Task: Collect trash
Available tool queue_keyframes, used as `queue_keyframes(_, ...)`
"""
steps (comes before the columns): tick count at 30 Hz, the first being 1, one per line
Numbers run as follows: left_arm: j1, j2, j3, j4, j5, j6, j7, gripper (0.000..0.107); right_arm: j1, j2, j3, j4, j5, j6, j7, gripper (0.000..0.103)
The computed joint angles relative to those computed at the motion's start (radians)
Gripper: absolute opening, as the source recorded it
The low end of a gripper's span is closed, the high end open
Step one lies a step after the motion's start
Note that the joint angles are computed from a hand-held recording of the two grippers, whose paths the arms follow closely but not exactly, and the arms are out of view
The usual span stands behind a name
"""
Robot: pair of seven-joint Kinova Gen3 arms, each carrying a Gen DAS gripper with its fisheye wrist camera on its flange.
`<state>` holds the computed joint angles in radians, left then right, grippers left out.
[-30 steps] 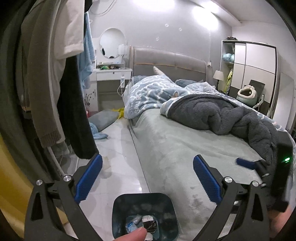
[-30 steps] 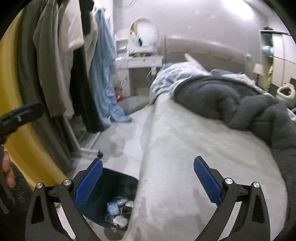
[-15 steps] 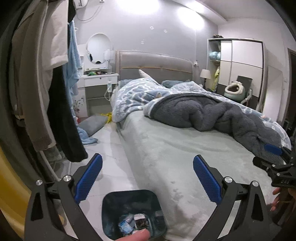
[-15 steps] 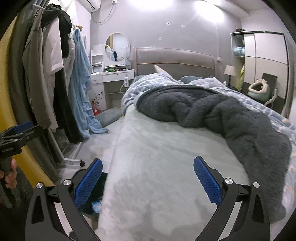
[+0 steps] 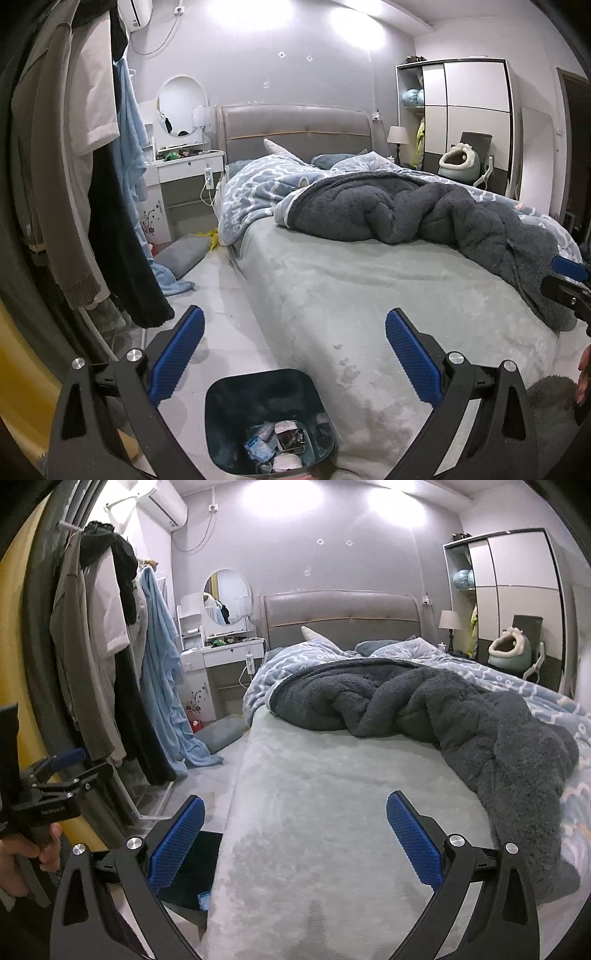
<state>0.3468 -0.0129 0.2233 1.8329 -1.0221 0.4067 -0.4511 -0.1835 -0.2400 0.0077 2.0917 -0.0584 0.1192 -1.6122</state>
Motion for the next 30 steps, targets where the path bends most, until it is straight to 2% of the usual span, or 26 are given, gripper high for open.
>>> queue_keyframes(2, -0.001, 0.0, 0.0, 0.005, -0.014, -0.007, 0.019, 0.1, -0.037, 0.001, 0.039, 0.006, 0.001, -0.012, -0.003, 0.1)
queue_keyframes(7, 0.0, -0.002, 0.003, 0.013, -0.059, -0.006, 0.069, 0.1, -0.032, -0.002, 0.038, 0.011, -0.01, -0.013, 0.014, 0.1)
queue_keyframes(18, 0.003, 0.0, 0.002, 0.009, -0.056, 0.0, 0.066, 0.1, -0.104, -0.003, 0.106, 0.007, -0.034, -0.003, 0.065, 0.1)
queue_keyframes(30, 0.005, 0.002, -0.002, 0.006, -0.051, 0.005, 0.067, 0.1, -0.07, 0.0, 0.068, 0.006, -0.039, -0.001, 0.069, 0.1)
